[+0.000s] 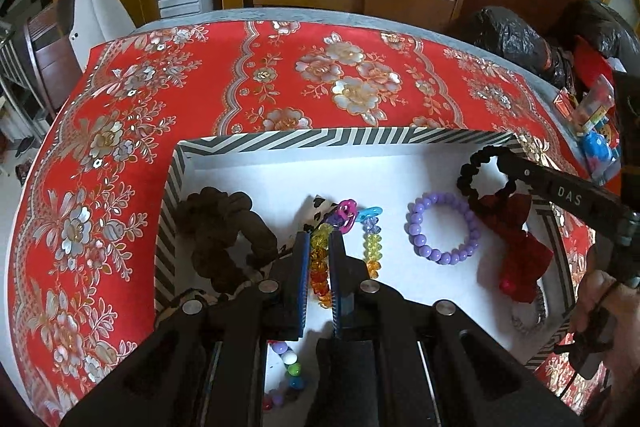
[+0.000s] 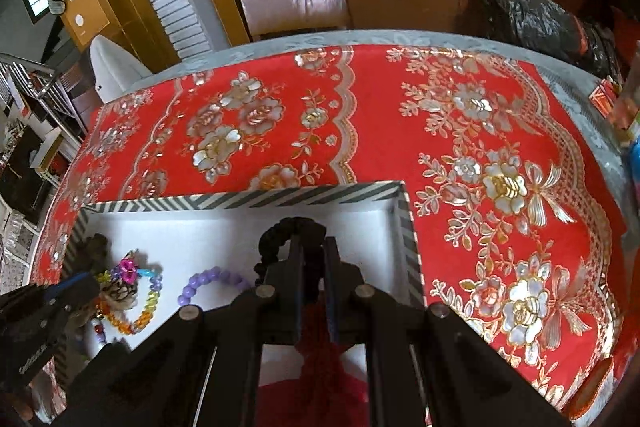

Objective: Organize jewelry
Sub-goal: 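Lower the amber bracelet and black scrunchie into the tray and open both tools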

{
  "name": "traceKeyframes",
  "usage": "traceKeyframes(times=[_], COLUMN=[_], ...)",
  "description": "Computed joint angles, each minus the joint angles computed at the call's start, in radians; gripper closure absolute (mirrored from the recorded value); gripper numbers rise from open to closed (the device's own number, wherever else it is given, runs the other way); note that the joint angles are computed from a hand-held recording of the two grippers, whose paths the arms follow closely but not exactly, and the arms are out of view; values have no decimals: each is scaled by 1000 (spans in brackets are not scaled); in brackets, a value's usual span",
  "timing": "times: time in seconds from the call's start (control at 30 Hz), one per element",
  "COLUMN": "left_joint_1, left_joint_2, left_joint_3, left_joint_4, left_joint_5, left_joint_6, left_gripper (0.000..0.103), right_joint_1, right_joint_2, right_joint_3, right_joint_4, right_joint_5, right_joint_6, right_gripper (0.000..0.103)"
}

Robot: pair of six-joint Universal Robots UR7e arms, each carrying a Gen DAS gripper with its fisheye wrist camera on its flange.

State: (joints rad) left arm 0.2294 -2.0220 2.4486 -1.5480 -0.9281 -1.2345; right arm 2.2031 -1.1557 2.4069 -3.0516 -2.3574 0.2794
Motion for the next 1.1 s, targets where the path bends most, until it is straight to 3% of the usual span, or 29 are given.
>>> traceKeyframes(times=[0.33, 0.6, 0.7, 0.8, 1.0, 1.1], left_joint_1=[5, 8, 7, 6, 1, -6], left_joint_2=[-2, 6, 12, 19, 13, 1], left_joint_3=[2, 5, 7, 9, 10, 7], left_joint_4=[9, 3, 3, 3, -10, -7], left_joint_5=[4, 6, 6, 5, 0, -1], left_joint_6=[-6, -2, -4, -7, -12, -24], left_gripper=[93, 93, 93, 93, 90, 81], right_joint_1=[-27, -43, -40, -34, -19, -7], right_joint_2=[1, -9, -11, -25, -58, -81], right_joint_3=[1, -1, -5, 2, 10, 11], right_joint_4=[-3, 77, 108, 103, 106, 121], right_joint_5=[-33, -38, -37, -26, 3, 15], right_joint_6=[34, 72, 72, 69, 53, 59], right_gripper=[94, 93, 87, 70, 66, 62])
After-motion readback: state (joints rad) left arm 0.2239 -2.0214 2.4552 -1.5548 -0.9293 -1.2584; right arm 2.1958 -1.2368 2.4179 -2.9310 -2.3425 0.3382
